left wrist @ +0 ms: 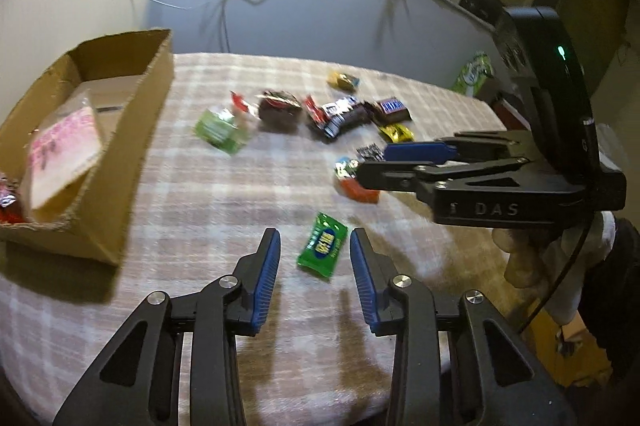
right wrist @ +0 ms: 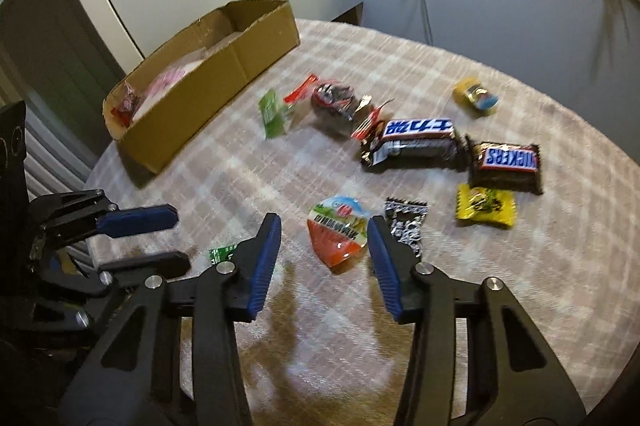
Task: Organize snacks
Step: 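Grasp the green candy with the left tool while the right tool grasps the orange jelly cup, then carry the green candy and jelly cup into the box and open both tools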
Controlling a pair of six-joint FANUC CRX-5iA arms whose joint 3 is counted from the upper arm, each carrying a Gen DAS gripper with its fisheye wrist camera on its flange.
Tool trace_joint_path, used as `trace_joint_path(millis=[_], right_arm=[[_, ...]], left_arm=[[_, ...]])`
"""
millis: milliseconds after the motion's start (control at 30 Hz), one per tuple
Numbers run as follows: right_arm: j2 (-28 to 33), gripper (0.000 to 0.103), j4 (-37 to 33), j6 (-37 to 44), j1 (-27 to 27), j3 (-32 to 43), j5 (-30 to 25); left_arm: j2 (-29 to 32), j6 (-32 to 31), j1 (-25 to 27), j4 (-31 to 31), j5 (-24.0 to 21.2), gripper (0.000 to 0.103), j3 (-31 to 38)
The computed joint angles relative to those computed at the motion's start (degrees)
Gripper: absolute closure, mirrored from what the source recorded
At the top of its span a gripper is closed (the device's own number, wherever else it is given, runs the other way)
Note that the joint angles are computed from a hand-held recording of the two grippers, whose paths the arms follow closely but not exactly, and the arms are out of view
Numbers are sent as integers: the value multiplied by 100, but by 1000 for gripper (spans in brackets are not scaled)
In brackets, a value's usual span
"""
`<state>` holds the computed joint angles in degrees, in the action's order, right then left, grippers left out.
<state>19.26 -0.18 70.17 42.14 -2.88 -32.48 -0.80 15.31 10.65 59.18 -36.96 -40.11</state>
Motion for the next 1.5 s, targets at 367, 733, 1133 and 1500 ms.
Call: trace_joint_path(millis=[367, 733, 1133, 1500], right_arm=[[279, 57, -168, 116, -68, 248, -160], [448, 67, 196, -95, -10, 284, -250], [272, 73, -13, -95, -63, 158, -134], [-90, 73, 297, -397, 55, -6, 182]], left_arm=[[220, -26, -249, -314, 206, 68, 132], [398, 78, -340, -611, 406, 80, 258], [337, -47, -304, -268, 436, 86, 143], [1, -392, -94, 411, 386, 86, -49]])
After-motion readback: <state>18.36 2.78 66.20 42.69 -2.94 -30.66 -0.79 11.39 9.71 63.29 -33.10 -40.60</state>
